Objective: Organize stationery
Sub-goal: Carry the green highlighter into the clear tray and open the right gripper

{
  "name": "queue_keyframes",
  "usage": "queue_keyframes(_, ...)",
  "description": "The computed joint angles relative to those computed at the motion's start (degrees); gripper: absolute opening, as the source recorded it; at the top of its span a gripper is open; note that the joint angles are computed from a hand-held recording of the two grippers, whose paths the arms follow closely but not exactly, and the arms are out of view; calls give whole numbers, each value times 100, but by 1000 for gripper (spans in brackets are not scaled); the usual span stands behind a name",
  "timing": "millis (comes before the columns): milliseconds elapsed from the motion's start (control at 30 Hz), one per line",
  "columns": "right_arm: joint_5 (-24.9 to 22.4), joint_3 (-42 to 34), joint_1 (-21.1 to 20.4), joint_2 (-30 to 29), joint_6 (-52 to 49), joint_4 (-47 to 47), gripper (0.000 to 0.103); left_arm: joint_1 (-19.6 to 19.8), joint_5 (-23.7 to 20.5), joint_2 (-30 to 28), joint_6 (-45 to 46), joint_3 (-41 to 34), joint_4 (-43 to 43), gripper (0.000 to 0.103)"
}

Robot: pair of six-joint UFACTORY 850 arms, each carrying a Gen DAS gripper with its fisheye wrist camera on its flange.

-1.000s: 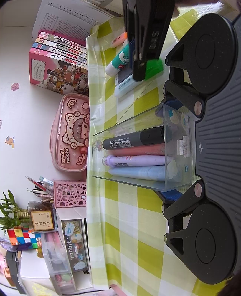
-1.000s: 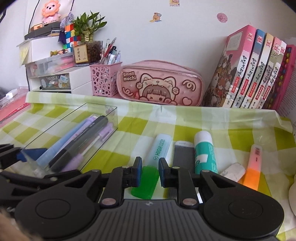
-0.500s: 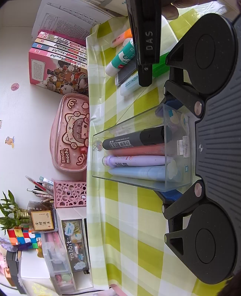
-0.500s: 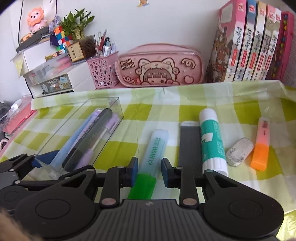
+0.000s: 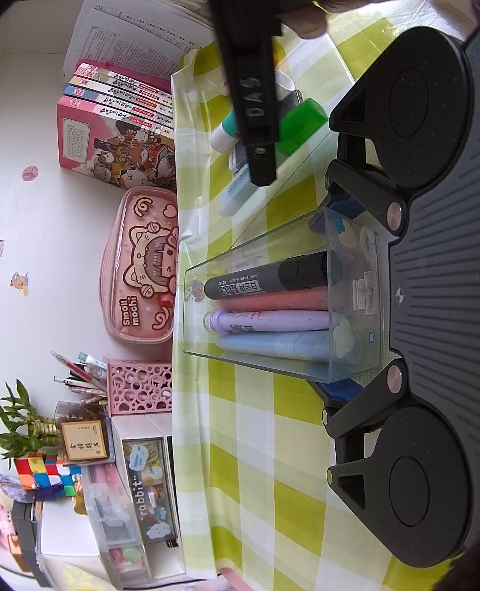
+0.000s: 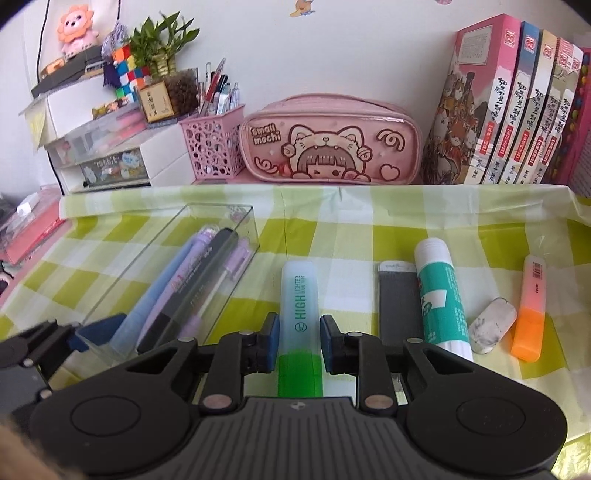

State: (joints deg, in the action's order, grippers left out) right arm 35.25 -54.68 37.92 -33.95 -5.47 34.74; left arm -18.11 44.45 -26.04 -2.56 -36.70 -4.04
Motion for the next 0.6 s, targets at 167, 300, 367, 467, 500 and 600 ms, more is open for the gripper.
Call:
queue_keyframes(167, -87, 91, -171, 236, 1098, -893, 48, 1, 2, -1, -3, 0, 3, 77)
queue_keyframes(300, -169, 58, -304, 370, 2191, -1923, 48, 1, 2, -1, -3, 0, 3, 77)
queue_keyframes(367, -271, -41, -387, 373, 2915, -2607, 48, 5, 4, -1, -8, 2, 13, 77)
queue_keyframes(467, -509, -349, -535, 244, 4292, -3928, 48, 3, 4, -2, -9, 1, 10, 77)
queue_keyframes(500, -635, -510, -590, 153, 4878, -4446, 48, 3, 4, -2, -9, 1, 10, 77)
queue_keyframes(600, -1025, -926, -674, -102, 6055, -5293, 48, 3, 4, -2, -9, 1, 10, 77)
